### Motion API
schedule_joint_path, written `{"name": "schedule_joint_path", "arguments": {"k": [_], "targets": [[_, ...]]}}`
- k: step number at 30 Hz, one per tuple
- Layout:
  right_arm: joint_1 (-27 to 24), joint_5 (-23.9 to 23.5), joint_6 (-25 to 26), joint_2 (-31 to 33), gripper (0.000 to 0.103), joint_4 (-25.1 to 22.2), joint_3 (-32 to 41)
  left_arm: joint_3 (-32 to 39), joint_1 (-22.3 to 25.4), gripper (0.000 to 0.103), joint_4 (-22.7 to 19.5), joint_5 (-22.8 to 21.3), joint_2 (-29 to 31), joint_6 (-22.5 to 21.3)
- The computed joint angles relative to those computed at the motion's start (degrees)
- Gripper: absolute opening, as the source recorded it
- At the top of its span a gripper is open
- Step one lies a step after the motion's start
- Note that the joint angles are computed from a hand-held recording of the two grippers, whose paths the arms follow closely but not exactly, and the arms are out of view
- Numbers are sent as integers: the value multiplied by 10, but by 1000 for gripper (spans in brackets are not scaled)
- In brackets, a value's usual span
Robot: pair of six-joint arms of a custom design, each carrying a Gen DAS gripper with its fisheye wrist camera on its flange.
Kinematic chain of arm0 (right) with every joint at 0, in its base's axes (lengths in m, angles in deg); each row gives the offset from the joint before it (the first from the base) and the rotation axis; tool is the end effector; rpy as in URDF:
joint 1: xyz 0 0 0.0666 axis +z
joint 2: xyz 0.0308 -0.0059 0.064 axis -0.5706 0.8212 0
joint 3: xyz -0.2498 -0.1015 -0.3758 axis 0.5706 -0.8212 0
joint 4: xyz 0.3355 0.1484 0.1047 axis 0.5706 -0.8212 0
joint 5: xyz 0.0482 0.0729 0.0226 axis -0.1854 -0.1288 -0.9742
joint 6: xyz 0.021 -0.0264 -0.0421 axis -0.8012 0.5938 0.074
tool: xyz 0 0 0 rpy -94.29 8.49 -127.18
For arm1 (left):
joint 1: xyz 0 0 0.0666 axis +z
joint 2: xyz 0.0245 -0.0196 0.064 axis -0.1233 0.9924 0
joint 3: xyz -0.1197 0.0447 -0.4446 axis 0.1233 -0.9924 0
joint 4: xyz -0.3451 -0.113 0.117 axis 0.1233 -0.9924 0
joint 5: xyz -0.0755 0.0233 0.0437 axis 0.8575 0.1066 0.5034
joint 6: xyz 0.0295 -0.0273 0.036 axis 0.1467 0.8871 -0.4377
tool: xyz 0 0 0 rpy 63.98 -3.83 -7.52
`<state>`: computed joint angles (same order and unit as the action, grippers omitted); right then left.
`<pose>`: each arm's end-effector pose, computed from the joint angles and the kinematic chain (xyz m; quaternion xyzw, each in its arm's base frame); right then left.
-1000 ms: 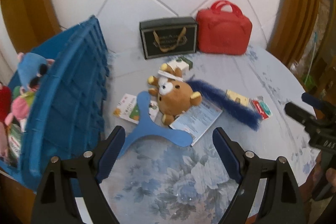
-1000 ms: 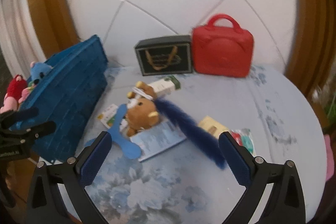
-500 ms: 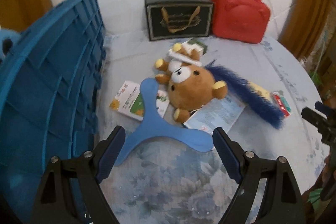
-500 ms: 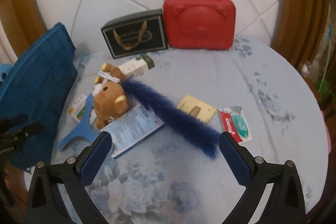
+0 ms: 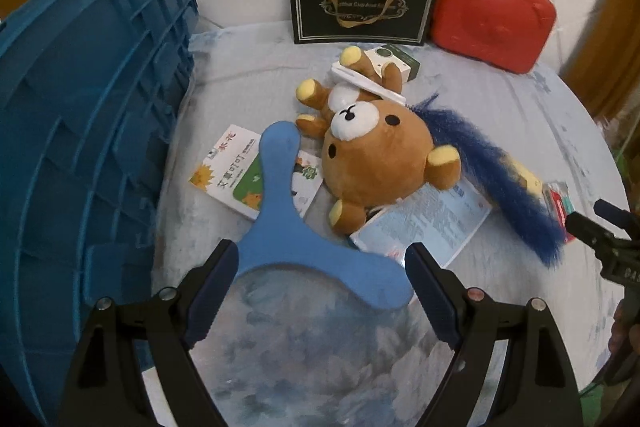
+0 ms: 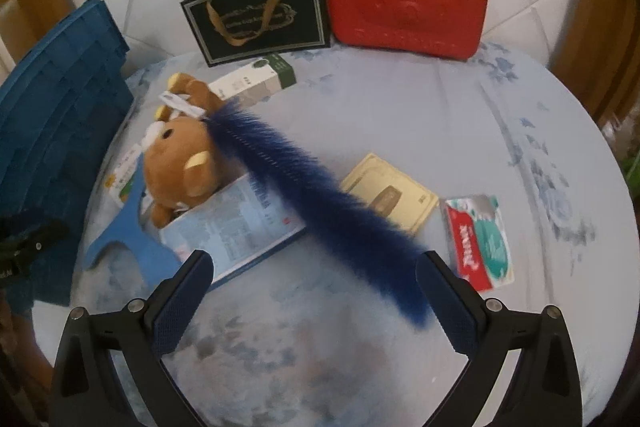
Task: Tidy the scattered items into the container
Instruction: 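Grasp the brown teddy bear with the left tool while the right tool grasps the blue brush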
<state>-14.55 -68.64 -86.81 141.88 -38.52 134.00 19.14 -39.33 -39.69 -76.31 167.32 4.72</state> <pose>0.3981 0.1448 0.5485 -0.0165 0.9644 0.0678 0.2552 0.3776 -0.2266 0.5776 -0.0473 0.9698 0.0138 0.2387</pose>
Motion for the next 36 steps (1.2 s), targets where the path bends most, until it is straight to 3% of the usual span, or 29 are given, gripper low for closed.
{"name": "schedule_joint_path", "arguments": {"k": [10,24,25,27,28,31,33,36], "targets": [[-41,-54,92,61,103,4,27,44,-3,86,6,0,64,29],[-43,-48,153,141,101,37,37,119,32,86,-6,0,144,9],[-45,-47,152,142,97,43,36,124,33,86,-5,1,148,7],[-55,-81,145,144,60,49,35,134,35,86,-4,2,159,1],[-61,-106,138,145,54,50,37,139,35,86,-6,2,164,-1],[-67,-107,129,143,38,59,41,151,35,86,-9,2,178,-8],[-74,-97,120,137,17,74,39,159,34,86,-11,7,186,-7],[-95,-80,94,134,16,76,41,171,31,86,-22,11,201,-7]]}}
